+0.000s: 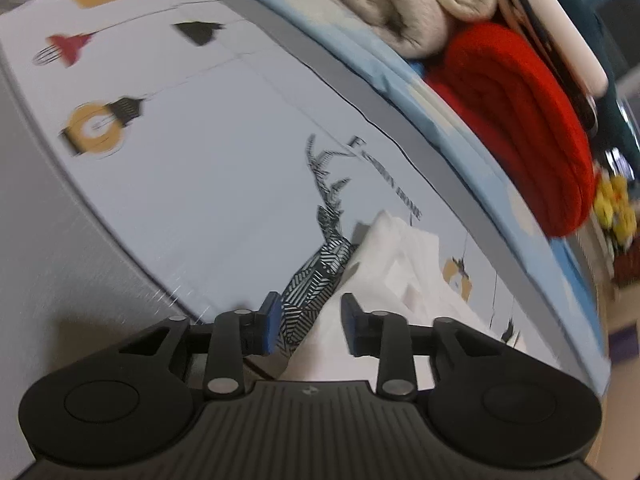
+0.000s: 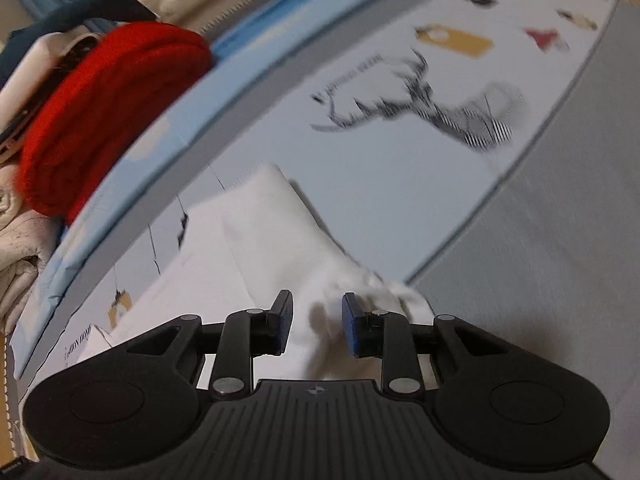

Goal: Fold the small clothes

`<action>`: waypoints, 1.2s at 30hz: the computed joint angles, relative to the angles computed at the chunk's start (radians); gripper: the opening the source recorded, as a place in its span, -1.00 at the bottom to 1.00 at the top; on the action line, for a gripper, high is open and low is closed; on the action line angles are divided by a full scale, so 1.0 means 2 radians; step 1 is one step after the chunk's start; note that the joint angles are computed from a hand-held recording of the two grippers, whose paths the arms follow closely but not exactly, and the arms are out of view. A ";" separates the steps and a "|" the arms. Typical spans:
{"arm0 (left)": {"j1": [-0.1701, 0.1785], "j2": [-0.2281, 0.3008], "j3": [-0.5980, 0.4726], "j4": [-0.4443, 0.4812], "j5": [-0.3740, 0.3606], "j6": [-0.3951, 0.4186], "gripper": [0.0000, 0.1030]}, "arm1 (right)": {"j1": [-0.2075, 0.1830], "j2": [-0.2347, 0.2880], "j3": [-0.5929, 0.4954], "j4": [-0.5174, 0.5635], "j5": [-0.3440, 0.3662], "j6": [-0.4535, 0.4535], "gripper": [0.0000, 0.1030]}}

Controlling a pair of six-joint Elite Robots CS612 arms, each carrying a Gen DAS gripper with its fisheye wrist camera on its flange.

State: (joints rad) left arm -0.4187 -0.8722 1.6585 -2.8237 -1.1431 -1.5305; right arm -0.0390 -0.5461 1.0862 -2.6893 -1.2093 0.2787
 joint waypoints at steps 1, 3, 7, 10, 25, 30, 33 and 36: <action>0.001 0.003 -0.003 0.000 -0.005 0.011 -0.19 | 0.001 0.002 -0.004 -0.003 0.001 0.000 -0.44; 0.002 0.011 -0.010 0.002 -0.013 0.023 -0.16 | 0.001 0.004 -0.009 -0.005 -0.002 -0.001 -0.44; 0.007 0.026 -0.025 -0.006 -0.029 0.048 -0.14 | 0.003 0.013 -0.018 -0.048 0.017 -0.030 -0.44; 0.008 0.033 -0.033 -0.005 -0.029 0.063 -0.14 | 0.004 0.027 -0.042 -0.039 0.055 -0.057 -0.44; 0.008 0.018 -0.028 0.030 -0.019 0.050 -0.90 | 0.007 0.062 -0.113 0.100 0.012 -0.029 -0.47; 0.009 0.009 -0.028 0.079 -0.013 0.060 -0.89 | 0.006 0.057 -0.102 0.069 -0.012 -0.003 -0.49; 0.006 0.004 -0.019 0.054 -0.003 0.076 -0.89 | 0.007 0.048 -0.085 0.038 -0.017 -0.007 -0.48; 0.005 0.004 -0.012 0.005 -0.019 0.116 -0.89 | 0.004 0.041 -0.076 0.047 0.021 -0.011 -0.48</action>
State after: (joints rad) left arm -0.4094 -0.8635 1.6351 -2.8142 -1.1820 -1.2988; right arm -0.0312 -0.4639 0.9350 -2.5945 -1.1680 0.2569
